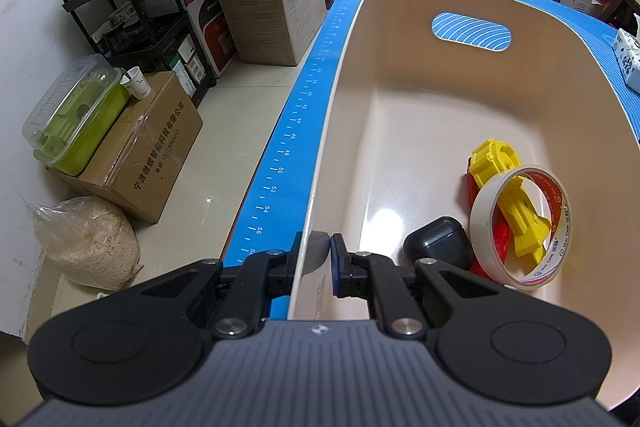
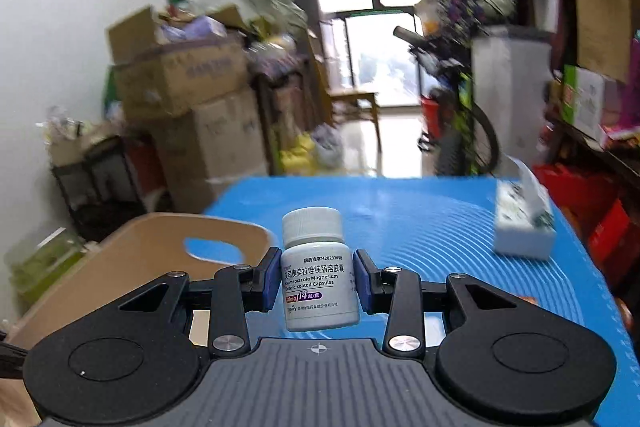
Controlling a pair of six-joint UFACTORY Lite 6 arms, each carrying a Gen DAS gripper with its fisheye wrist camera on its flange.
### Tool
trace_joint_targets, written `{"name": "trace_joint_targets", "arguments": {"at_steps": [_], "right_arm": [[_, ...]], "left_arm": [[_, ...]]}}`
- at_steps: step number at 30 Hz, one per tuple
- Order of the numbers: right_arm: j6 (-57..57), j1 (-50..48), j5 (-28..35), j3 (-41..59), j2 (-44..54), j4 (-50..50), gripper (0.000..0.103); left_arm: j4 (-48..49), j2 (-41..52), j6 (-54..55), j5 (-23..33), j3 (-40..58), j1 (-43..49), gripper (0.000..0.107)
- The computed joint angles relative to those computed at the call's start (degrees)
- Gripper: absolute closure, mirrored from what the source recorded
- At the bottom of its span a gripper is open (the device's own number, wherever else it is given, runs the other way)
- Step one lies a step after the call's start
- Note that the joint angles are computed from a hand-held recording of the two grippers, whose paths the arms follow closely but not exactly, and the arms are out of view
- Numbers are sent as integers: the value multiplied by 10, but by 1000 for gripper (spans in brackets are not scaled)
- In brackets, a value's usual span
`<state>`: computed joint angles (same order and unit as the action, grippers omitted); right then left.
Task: Organize rigid objects
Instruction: 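Carry the white pill bottle into the tape roll in the bin and release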
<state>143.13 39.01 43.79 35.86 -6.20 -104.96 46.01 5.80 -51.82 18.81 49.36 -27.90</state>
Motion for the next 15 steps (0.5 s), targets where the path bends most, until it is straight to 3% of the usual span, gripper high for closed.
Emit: {"name": "trace_joint_targets", "arguments": {"at_steps": [9, 15], "right_arm": [[-16, 59, -38, 88, 65, -28, 58], [-67, 82, -80, 161, 142, 6, 58]], "left_arm": [[15, 0, -21, 0, -2, -7, 94], [14, 0, -20, 0, -2, -7, 94]]}}
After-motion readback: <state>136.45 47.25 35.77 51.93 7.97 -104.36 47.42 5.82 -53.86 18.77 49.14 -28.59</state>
